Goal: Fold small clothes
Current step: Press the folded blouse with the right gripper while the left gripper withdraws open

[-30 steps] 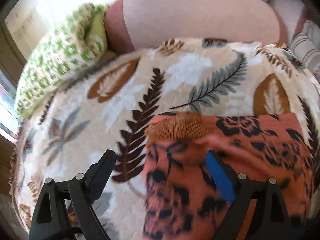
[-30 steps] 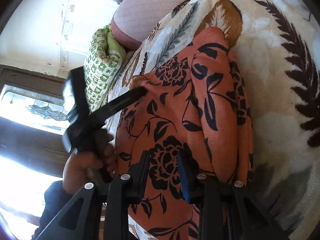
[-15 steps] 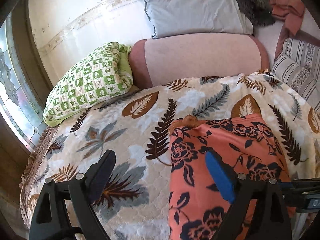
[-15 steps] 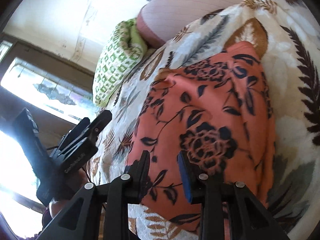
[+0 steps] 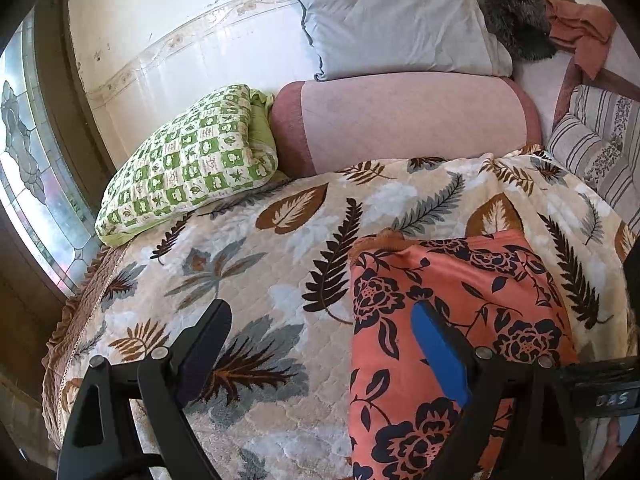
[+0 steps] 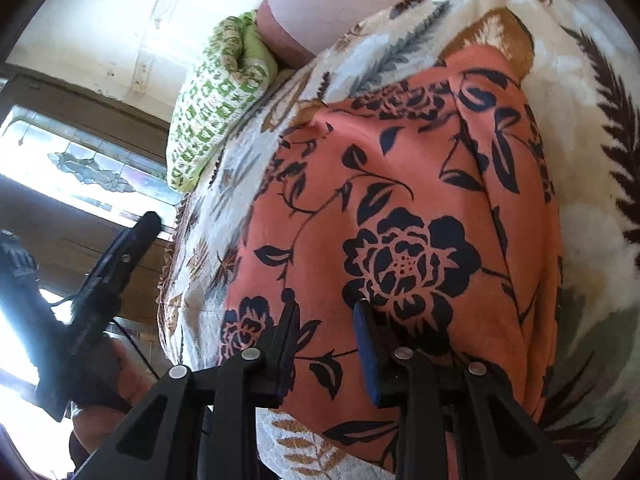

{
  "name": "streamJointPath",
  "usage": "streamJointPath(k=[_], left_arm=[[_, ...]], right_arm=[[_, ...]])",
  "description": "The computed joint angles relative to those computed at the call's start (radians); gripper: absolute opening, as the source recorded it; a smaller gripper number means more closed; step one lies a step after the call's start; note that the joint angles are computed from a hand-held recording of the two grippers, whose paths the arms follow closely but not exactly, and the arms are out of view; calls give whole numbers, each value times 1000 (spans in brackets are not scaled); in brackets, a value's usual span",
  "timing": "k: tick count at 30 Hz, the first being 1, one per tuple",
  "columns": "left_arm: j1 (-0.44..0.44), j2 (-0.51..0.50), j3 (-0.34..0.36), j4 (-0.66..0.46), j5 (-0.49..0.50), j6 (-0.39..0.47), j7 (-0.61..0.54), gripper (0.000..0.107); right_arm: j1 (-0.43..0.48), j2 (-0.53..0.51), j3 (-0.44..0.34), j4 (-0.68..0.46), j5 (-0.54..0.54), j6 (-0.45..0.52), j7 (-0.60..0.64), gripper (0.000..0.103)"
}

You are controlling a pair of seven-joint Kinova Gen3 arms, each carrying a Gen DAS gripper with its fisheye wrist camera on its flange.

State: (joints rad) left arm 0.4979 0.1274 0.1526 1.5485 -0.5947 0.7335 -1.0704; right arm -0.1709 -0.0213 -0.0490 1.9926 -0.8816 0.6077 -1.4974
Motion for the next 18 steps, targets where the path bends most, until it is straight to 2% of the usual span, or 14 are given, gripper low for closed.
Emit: streamJointPath(k=[6,8,10,13,16,18], left_arm=[[-5,14,-5,-6,12,11,-5,92],[-2,21,-8,-7,9,15,-5,92],[-1,27,-10,-7,12,16,-9,92],[-4,40,-14,-8,29,23,-23,92],[-23,68,-7,-19,76,46,-63,92],[-4,108,-29,-39,97,95,-82,92]], right_arm=[[-10,-59,20,40,-43,-59,41,31],[-13,-64,26,43,-27,-67,18,31],[-19,-51,44,39,-20,-52,1,31],[-5,-6,26,4,40,-15,-69,32],[7,4,19,1,30,-9,-57,32],[18,9,22,7,-9,-4,-25,32]])
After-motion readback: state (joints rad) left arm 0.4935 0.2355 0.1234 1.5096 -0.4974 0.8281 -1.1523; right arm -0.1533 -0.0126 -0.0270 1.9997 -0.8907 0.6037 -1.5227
